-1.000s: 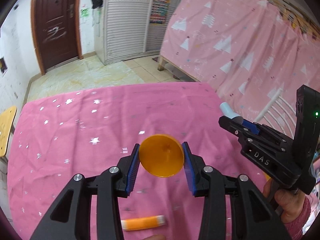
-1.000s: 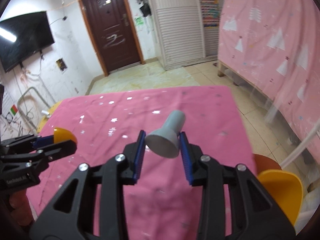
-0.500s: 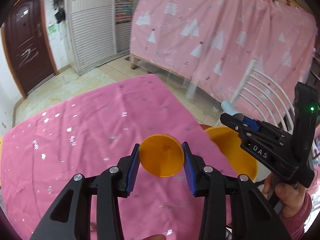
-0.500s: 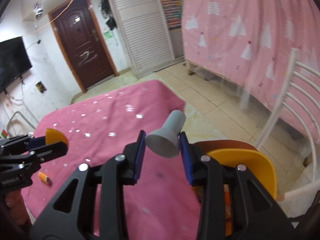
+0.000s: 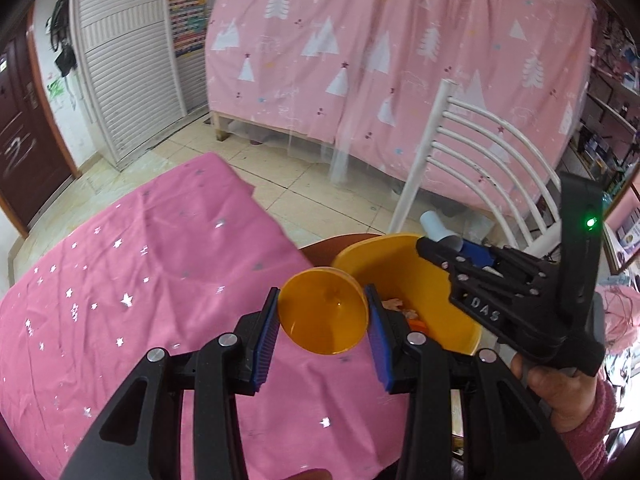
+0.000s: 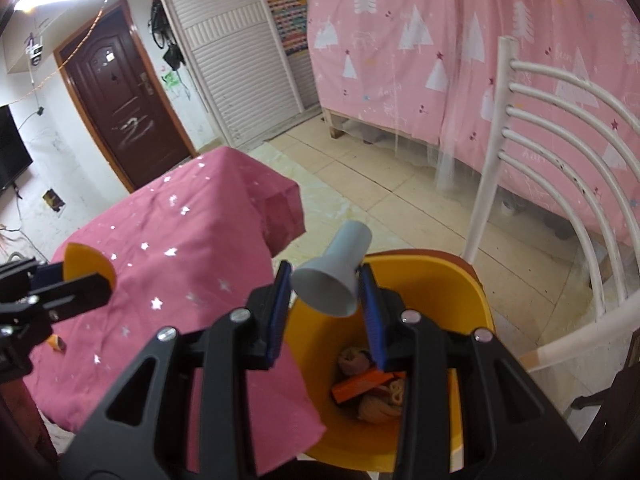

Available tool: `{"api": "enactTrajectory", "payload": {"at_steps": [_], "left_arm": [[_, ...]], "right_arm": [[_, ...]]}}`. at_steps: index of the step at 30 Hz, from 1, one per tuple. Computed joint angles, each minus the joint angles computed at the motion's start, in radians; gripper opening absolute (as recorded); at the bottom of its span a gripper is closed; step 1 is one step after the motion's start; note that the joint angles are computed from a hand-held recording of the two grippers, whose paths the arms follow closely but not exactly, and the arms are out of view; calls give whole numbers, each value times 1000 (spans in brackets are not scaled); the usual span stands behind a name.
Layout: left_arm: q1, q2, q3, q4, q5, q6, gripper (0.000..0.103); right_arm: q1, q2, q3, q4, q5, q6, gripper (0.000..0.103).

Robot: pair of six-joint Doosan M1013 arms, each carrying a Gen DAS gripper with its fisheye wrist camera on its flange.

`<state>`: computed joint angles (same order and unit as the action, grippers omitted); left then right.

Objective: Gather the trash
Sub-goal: 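Carry the funnel and grey cup over the yellow bin and open both tools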

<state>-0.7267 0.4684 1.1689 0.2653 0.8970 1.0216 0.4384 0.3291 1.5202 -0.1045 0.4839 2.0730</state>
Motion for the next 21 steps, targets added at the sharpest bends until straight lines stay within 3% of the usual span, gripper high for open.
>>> {"api": "enactTrajectory", "payload": {"at_steps": [12, 17, 20, 21], "left_arm": [[-13, 55, -67, -80, 21, 71, 33], [-3, 70, -82, -154, -10, 101, 33], [5, 79, -94, -215, -17, 122, 38], [8, 81, -96, -234, -22, 131, 44]], "right_arm": [[-17, -24, 52, -33, -4, 73, 33], [-21, -27, 62, -32, -6, 81, 33], [-22, -31, 65, -52, -8, 110, 33], [-22, -32, 66, -57, -9, 118, 33]]}}
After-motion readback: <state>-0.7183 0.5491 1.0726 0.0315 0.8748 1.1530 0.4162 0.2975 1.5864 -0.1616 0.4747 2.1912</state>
